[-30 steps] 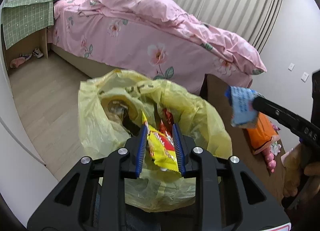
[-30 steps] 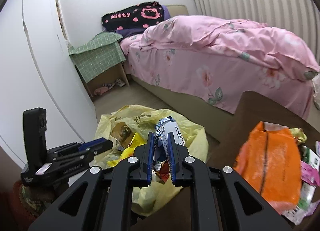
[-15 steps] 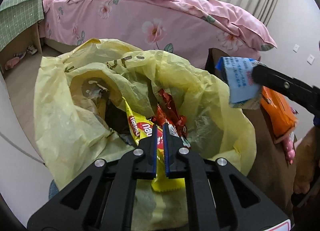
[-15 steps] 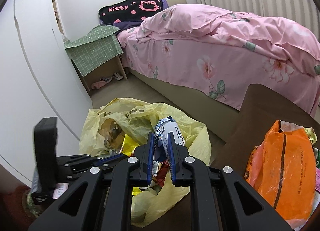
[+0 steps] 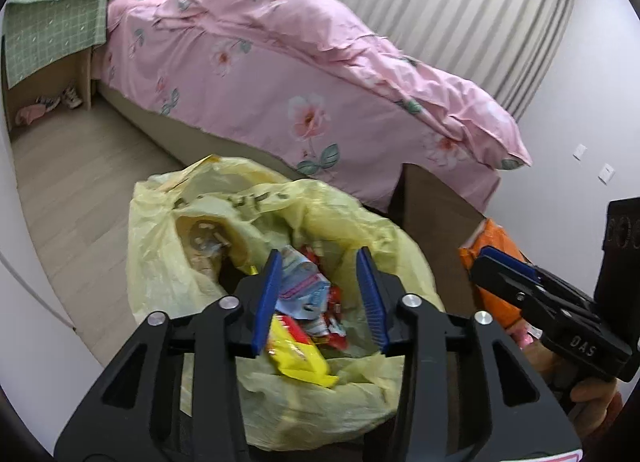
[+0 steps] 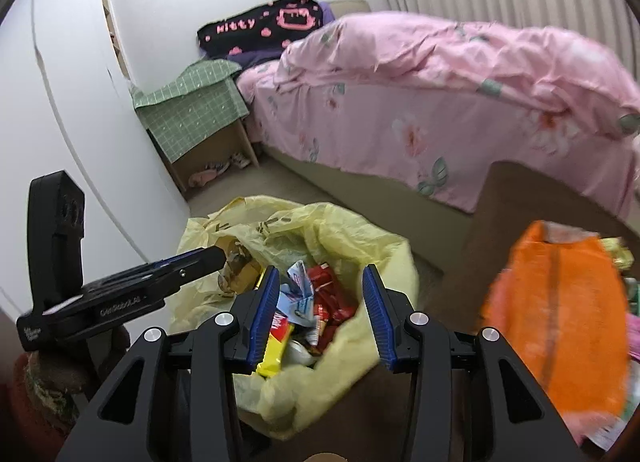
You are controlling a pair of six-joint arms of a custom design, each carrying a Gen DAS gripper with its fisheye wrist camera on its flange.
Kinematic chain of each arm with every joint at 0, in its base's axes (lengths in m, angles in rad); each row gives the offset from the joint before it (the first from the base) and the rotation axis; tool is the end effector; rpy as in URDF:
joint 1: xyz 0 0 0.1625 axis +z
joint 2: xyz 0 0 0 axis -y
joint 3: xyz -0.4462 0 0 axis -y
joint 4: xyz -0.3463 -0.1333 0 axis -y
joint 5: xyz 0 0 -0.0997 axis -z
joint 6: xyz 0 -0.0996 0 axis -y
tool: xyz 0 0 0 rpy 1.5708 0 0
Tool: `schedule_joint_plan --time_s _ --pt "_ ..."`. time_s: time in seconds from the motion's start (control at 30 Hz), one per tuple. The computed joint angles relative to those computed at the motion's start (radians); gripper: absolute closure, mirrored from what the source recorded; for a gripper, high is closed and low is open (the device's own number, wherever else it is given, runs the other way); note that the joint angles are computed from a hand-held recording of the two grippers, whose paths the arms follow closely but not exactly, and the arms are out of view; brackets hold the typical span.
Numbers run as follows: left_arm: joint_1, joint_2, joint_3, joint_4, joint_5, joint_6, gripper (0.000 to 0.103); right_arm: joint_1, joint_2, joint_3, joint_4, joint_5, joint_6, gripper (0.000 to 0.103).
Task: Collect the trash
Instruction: 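Carry the nabati bag over the yellow bag and open the left gripper while the right drops a blue-white wrapper, then grasp the pink printed snack bag with the left gripper while the right moves to the pink candy stick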
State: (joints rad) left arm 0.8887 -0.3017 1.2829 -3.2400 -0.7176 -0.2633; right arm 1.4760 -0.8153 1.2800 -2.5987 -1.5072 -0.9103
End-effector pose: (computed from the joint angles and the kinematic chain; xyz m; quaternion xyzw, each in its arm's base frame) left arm -0.3030 -0.7036 0.0200 0.0417 0.8673 -0.4507 0.2070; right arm 0.0677 -0.7627 0.3013 0.3888 -0.8779 0.2581 0.1070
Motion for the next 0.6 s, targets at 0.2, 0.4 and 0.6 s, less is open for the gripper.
schedule_joint_plan --time_s 0.2,0.4,0.6 --pt "-0.03 0.035 -0.044 -0.042 -0.114 0.12 0.05 -0.055 -0.117 0.112 -0.132 0.013 -0.022 0.062" --pt "-0.059 0.123 -0.192 0.084 -0.228 0.209 0.05 -0.126 -0.189 0.145 -0.299 -0.03 -0.009 0.062" --pt "-0.075 0.279 -0.517 0.279 -0.393 0.404 0.044 -0.231 -0.249 0.15 -0.323 0.003 0.072 0.057"
